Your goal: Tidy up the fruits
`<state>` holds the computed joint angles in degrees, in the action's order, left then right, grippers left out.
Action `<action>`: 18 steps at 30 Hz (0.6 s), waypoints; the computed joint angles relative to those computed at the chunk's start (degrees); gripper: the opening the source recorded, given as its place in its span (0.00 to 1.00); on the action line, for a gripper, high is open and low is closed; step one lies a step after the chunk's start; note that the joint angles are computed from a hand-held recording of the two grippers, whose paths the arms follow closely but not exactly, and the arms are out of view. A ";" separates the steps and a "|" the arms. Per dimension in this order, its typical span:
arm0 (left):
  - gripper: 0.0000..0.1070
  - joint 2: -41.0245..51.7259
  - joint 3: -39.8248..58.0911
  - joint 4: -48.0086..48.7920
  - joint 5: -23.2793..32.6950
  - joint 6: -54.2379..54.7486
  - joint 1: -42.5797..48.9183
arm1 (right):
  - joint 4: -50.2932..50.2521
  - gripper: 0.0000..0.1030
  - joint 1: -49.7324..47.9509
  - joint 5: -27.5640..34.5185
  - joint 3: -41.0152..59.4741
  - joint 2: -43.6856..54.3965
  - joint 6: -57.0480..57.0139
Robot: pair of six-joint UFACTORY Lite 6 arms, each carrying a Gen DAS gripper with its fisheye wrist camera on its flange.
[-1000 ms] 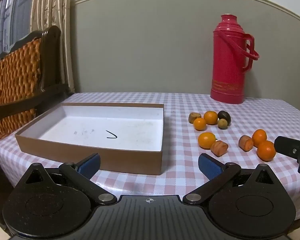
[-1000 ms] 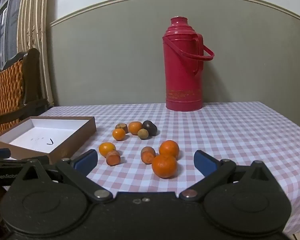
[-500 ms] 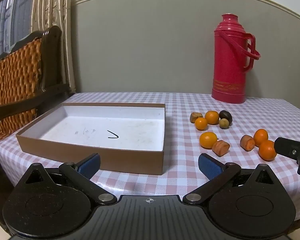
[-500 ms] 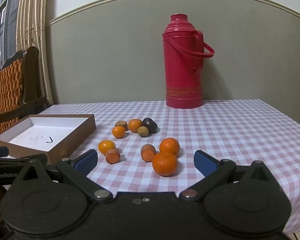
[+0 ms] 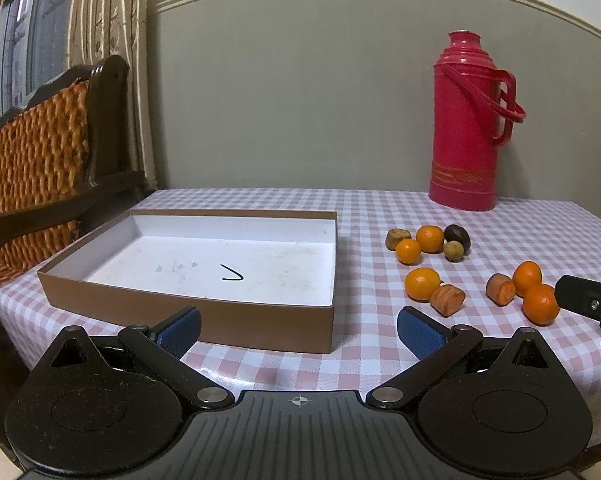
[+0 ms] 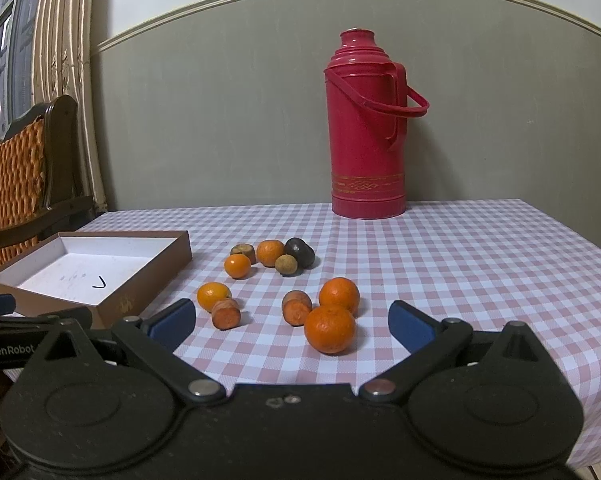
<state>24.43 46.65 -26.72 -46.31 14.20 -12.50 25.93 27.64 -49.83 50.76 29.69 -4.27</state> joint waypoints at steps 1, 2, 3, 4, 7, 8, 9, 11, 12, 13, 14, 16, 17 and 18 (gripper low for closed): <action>0.96 -0.10 -0.12 0.07 -0.21 -0.08 0.05 | -0.08 0.94 -0.09 0.04 -0.01 -0.05 0.02; 0.96 -0.22 -0.35 0.15 -0.54 -0.27 0.06 | -0.08 0.94 -0.10 -0.02 -0.03 -0.05 0.06; 0.96 -0.32 -0.47 0.20 -0.77 -0.41 0.08 | -0.01 0.94 -0.05 -0.13 -0.10 -0.11 0.08; 0.96 -0.43 -0.62 0.34 -0.92 -0.59 0.15 | -0.01 0.94 -0.06 -0.19 -0.15 -0.14 0.15; 0.96 -0.65 -0.64 0.63 -0.76 -0.79 0.40 | 0.24 0.94 0.00 -0.35 -0.17 -0.14 0.21; 0.96 -0.62 -0.57 0.48 -0.73 -0.65 0.36 | 0.23 0.94 -0.02 -0.32 -0.17 -0.16 0.25; 0.96 -0.58 -0.51 0.29 -0.77 -0.54 0.32 | 0.34 0.94 0.04 -0.39 -0.16 -0.10 0.21; 0.96 -0.61 -0.66 0.38 -0.98 -0.80 0.33 | 0.53 0.94 0.02 -0.22 -0.08 -0.08 0.00; 0.96 -0.64 -0.71 0.49 -1.02 -0.95 0.37 | 0.76 0.94 0.05 -0.28 -0.10 -0.05 -0.11; 0.96 -0.64 -0.76 0.54 -1.08 -1.03 0.38 | 0.85 0.94 0.04 -0.20 -0.06 -0.06 -0.13; 0.96 -0.65 -0.76 0.54 -1.07 -0.95 0.39 | 0.90 0.94 0.00 -0.15 -0.06 -0.08 -0.05; 0.96 -0.65 -0.78 0.61 -1.04 -0.81 0.43 | 1.17 0.94 0.02 -0.25 -0.08 -0.03 -0.05; 0.96 -0.66 -0.79 0.53 -1.08 -0.71 0.36 | 1.33 0.94 0.03 -0.31 -0.09 -0.03 -0.10; 0.96 -0.66 -0.84 0.38 -1.18 -0.62 0.27 | 1.41 0.94 0.03 -0.34 -0.14 -0.07 -0.09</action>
<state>23.77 45.80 -26.34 -47.49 13.58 -12.23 27.35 27.67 -50.17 50.61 29.62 -4.36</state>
